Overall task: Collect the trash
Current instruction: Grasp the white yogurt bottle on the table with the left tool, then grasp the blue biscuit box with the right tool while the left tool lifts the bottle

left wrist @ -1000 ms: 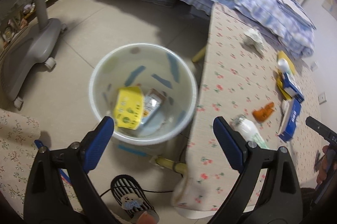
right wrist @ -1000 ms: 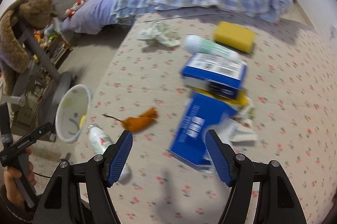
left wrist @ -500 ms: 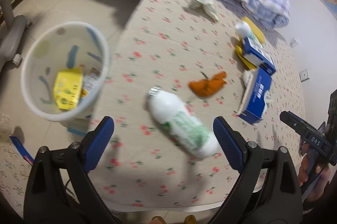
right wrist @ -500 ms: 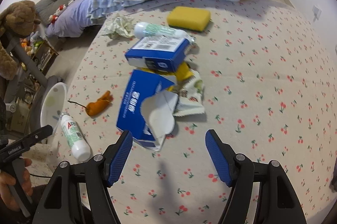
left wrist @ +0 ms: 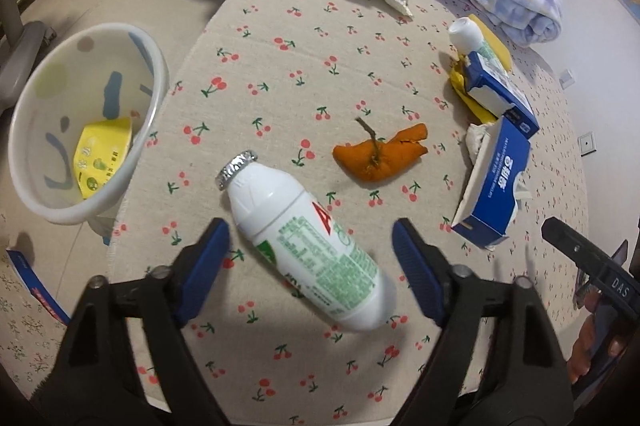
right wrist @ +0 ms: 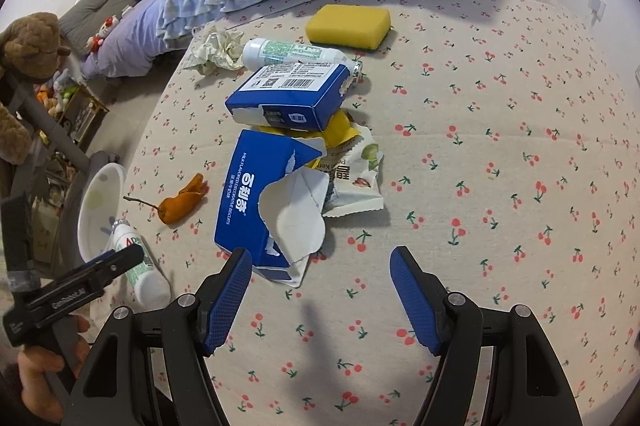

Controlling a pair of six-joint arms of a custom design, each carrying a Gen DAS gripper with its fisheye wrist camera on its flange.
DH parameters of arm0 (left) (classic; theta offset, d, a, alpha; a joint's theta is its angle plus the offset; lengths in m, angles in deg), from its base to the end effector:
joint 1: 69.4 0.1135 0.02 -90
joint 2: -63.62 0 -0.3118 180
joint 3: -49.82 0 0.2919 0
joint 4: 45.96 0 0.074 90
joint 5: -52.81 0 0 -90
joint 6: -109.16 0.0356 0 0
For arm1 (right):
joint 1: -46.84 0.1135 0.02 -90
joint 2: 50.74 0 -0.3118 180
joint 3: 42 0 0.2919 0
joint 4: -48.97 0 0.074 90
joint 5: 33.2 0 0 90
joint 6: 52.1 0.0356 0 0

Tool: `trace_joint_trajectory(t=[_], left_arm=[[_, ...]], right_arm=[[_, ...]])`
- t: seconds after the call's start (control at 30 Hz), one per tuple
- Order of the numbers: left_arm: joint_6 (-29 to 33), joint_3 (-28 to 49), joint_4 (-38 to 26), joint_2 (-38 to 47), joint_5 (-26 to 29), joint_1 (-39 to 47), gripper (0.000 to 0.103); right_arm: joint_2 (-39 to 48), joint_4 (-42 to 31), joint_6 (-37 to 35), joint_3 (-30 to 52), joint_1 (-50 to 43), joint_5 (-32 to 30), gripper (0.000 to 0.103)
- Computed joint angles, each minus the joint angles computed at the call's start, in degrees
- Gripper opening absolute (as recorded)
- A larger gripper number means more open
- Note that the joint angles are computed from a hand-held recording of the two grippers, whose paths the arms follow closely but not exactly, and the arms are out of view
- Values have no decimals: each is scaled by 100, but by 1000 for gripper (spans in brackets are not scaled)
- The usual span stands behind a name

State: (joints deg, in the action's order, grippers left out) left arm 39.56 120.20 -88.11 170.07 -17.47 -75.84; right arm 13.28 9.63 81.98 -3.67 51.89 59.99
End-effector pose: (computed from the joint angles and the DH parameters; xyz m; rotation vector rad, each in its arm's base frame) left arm 0.3625 -0.0530 0.1354 0.7142 2.7720 -0.4579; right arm 0.1921 0.0150 0.1679 0.9233 2.5551 0.1813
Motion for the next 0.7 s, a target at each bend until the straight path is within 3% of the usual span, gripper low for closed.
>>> trace_joint_trajectory(t=[0.1, 0.2, 0.7], left_arm=[[64, -30, 100, 45, -58, -36, 59], [255, -84, 180, -9, 29, -19, 53], [708, 165, 67, -137, 493, 523, 48]], right_arm=[[205, 115, 138, 54, 62, 15, 73], [389, 208, 244, 143, 141, 26, 73], [1719, 640, 721, 821, 680, 262, 73]])
